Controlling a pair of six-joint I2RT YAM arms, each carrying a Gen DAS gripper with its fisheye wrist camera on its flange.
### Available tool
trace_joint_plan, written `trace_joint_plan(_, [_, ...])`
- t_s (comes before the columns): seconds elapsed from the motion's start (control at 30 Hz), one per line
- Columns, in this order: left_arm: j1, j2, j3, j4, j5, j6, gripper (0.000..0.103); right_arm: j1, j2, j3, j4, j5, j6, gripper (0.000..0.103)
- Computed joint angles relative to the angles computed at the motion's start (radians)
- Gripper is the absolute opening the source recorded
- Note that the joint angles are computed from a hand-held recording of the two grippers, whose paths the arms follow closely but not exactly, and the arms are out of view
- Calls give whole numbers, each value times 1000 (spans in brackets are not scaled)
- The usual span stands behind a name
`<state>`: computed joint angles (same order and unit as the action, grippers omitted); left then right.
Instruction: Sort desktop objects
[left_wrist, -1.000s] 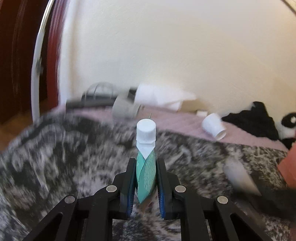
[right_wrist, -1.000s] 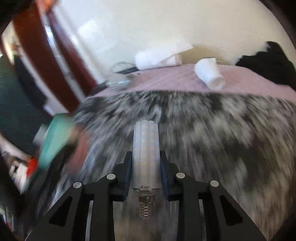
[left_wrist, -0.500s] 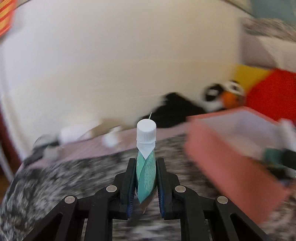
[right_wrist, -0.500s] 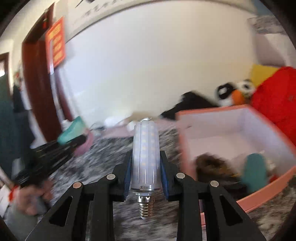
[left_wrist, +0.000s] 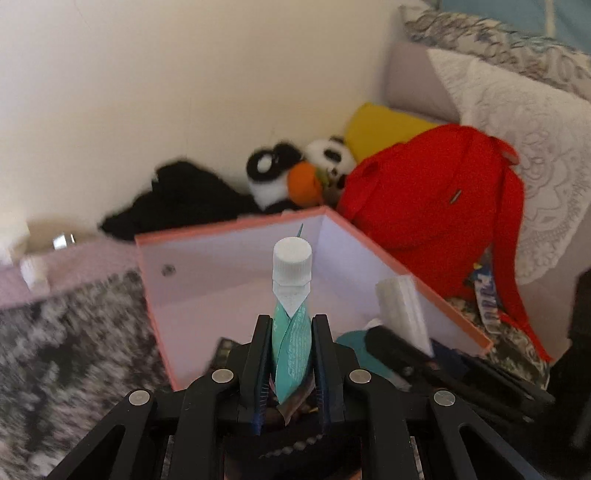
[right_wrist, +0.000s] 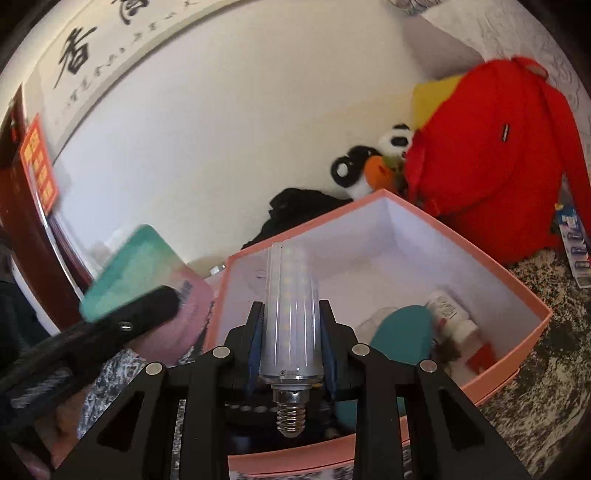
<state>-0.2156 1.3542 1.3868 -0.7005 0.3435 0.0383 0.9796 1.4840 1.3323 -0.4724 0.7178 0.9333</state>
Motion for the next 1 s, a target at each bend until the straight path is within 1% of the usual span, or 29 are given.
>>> trace_joint_plan(0.07, [-29, 27, -24, 33, -45, -37, 18, -39, -8, -13, -7, -40, 5, 37])
trace_joint_plan(0.1, [-43, 42, -35, 50, -67, -56, 20, -63, -4, -13, -9, -54, 24, 60])
trace_joint_plan(0.13, [-43, 49, -37, 59, -82, -80, 36, -88, 3, -10, -10, -66, 46, 72])
trace_joint_plan(0.17, [-42, 55, -38, 66, -96, -104, 74, -100, -6, -24, -9, -55, 89, 78])
trace_joint_plan(0.2, [-35, 62, -27, 52, -106, -122, 92, -112, -37, -71, 51, -71, 106, 87])
trace_joint_plan(0.23, [-31, 57, -31, 57, -110, -152, 102, -125, -71, -123, 122, -93, 119, 95])
trace_joint_plan(0.27, [-20, 45, -45, 77, -90, -168, 102, -136, -100, -167, 188, -121, 126, 97])
trace_joint_plan(0.3, [-18, 32, -54, 86, -95, -164, 102, -141, -114, -189, 227, -136, 130, 97])
trace_joint_plan(0.33, [-18, 18, -63, 94, -105, -157, 102, -140, -118, -195, 239, -136, 126, 97])
trace_joint_plan(0.4, [-20, -6, -78, 107, -131, -140, 102, -133, -111, -187, 239, -125, 109, 97])
trace_joint_plan(0.47, [-12, -46, -109, 111, -136, -121, 102, -127, -105, -183, 241, -126, 101, 97])
trace_joint_plan(0.6, [35, -174, -197, 81, -161, -59, 102, -109, -88, -164, 253, -128, 88, 97])
trace_joint_plan(0.63, [48, -219, -226, 74, -188, -33, 102, -111, -84, -161, 261, -134, 76, 97])
trace_joint_plan(0.73, [91, -338, -295, 55, -277, 34, 102, -68, -55, -120, 246, -105, 52, 97])
trace_joint_plan(0.77, [125, -382, -319, 41, -282, 51, 102, -49, -41, -100, 239, -91, 41, 97])
trace_joint_plan(0.8, [166, -425, -340, 26, -280, 70, 102, -29, -26, -79, 232, -76, 29, 97])
trace_joint_plan(0.87, [269, -486, -360, -19, -247, 96, 102, 8, 4, -39, 225, -58, 7, 97])
trace_joint_plan(0.93, [397, -525, -361, -77, -185, 122, 102, 46, 38, -2, 230, -52, -11, 97])
trace_joint_plan(1.0, [536, -559, -370, -100, -106, 155, 102, 88, 78, 38, 237, -45, -27, 98])
